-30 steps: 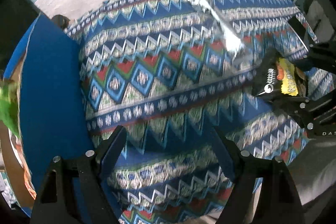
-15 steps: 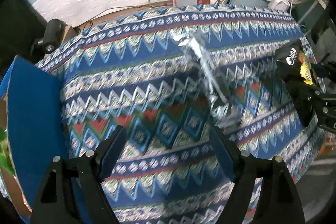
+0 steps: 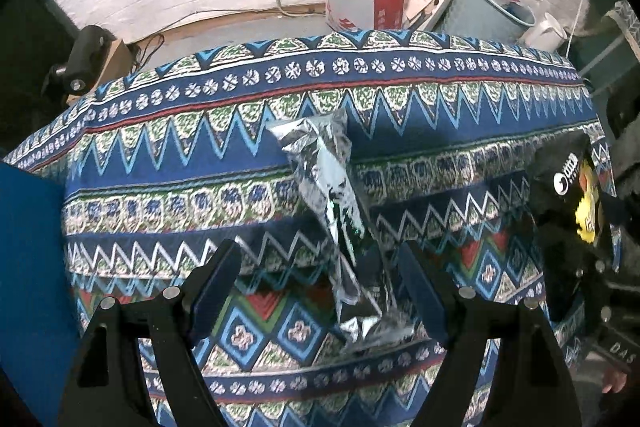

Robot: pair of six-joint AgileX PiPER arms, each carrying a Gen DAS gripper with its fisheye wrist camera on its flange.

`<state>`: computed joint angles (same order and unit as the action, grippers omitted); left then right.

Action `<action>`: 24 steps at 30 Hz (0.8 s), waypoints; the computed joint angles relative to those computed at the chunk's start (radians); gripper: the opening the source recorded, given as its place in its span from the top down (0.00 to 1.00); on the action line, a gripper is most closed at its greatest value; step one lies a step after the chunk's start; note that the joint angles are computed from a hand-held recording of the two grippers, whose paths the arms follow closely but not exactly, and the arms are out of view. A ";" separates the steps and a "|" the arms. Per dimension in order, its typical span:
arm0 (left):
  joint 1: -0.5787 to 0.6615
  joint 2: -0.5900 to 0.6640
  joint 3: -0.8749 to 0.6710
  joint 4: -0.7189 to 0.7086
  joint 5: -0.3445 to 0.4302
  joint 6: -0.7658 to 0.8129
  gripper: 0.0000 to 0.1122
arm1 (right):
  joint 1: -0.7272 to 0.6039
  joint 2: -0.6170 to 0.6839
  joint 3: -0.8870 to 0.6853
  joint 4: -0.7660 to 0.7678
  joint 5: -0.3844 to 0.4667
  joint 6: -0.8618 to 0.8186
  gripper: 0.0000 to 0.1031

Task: Organize snacks
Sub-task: 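Grasp the black bibizan bag with the right gripper while the left gripper grasps the silver foil bag, then carry both bags over the box and open both grippers to drop them inside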

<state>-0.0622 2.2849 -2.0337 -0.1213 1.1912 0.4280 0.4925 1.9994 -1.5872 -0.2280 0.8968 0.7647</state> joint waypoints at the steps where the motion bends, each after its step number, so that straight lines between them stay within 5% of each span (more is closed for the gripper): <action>1: -0.001 0.006 -0.002 -0.001 -0.007 -0.003 0.27 | -0.004 0.002 0.001 0.005 -0.004 -0.003 0.42; 7: -0.015 0.027 -0.005 0.003 -0.031 -0.010 0.28 | -0.019 0.011 -0.001 0.019 -0.018 -0.008 0.42; 13: -0.013 0.018 0.052 -0.010 -0.071 0.029 0.73 | -0.023 0.025 -0.022 0.024 -0.014 -0.014 0.42; 24: 0.049 -0.138 0.231 -0.047 -0.150 0.158 0.76 | 0.012 0.044 -0.114 -0.016 0.040 0.004 0.42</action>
<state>-0.0137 2.1472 -1.8024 -0.1680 1.0410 0.5857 0.5040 2.0433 -1.7015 -0.2436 0.9365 0.7684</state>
